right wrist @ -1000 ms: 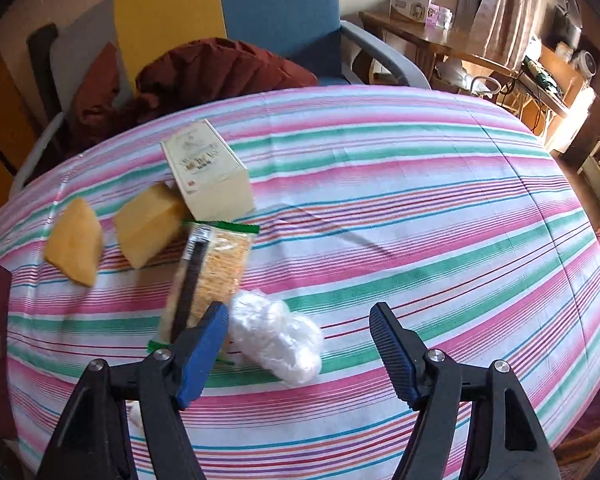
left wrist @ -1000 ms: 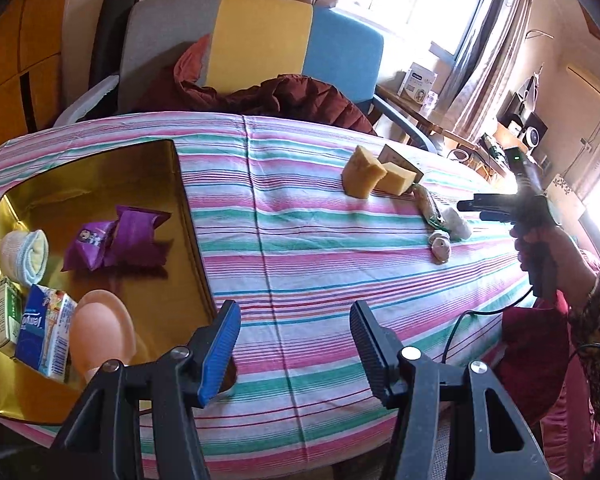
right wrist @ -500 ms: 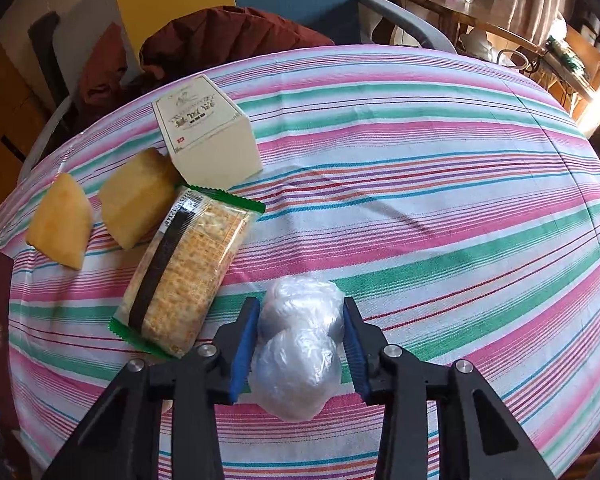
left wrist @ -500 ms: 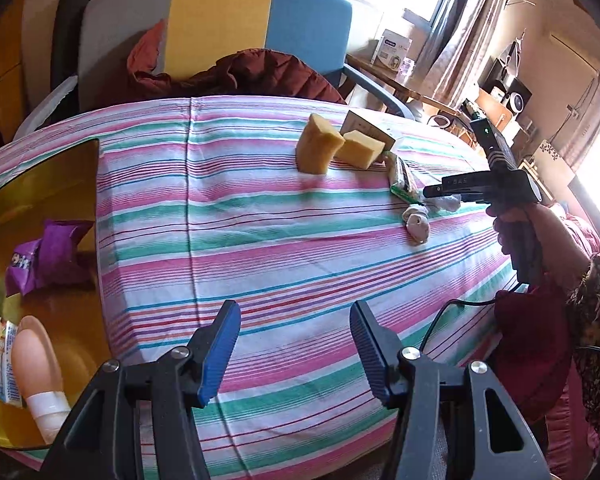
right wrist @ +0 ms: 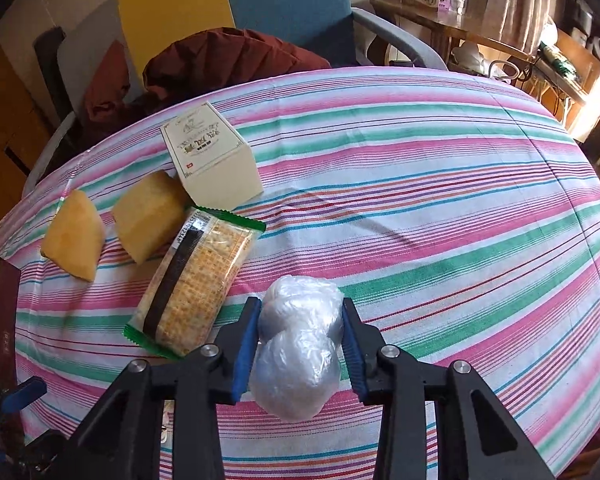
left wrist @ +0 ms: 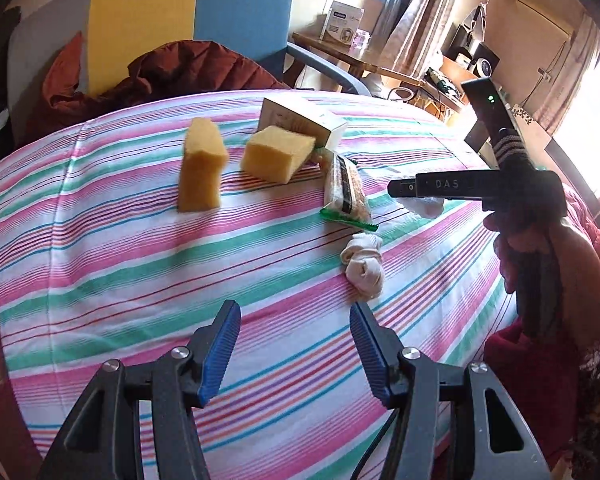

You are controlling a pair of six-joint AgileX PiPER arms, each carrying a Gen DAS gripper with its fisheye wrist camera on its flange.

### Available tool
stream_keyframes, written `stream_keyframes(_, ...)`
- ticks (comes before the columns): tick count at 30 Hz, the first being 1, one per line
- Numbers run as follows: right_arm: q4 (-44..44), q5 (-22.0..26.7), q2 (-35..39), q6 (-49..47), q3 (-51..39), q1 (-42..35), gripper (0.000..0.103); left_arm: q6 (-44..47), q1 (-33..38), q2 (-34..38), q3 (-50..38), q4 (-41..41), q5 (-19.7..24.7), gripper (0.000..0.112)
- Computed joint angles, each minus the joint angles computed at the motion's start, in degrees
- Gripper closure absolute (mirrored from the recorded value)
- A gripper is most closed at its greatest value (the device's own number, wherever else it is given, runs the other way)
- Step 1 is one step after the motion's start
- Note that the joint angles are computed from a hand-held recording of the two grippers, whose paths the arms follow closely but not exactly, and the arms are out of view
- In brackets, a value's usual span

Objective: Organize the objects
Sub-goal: 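Grasp the white knotted cloth bundle with the left tool while the right tool holds the bag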

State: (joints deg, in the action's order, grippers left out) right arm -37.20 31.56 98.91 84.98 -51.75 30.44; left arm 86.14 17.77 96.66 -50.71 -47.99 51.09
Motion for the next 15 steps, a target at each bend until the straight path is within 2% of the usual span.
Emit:
stream_keyframes(2, -0.8, 0.8, -1.2, 1.8, 0.8, 1.2, 0.064, -1.7, -3.6, 1.9, -0.7, -0.7, -1.1, 0.054)
stream_keyframes(7, -1.2, -0.1, -1.2, 2.9, 1.1, 0.6, 0.064, 0.6, -10.9, 3.7, 0.4, -4.1, -7.5, 0.051)
stream_keyframes(9, -1.4, -0.4, -1.4, 3.6, 1.3, 0.3, 0.064, 3.6, -11.9, 4.2, 0.9, -6.6, -7.7, 0.048)
stream_keyframes(12, -1.2, -0.5, -1.8, 3.9, 1.8, 0.2, 0.064, 5.3, -13.7, 4.7, 1.8, -8.6, -10.6, 0.048)
stream_keyframes(15, -1.3, 0.0, -1.5, 3.8, 1.4, 0.3, 0.064, 8.9, -13.1, 6.1, 2.4, -11.4, -9.9, 0.049)
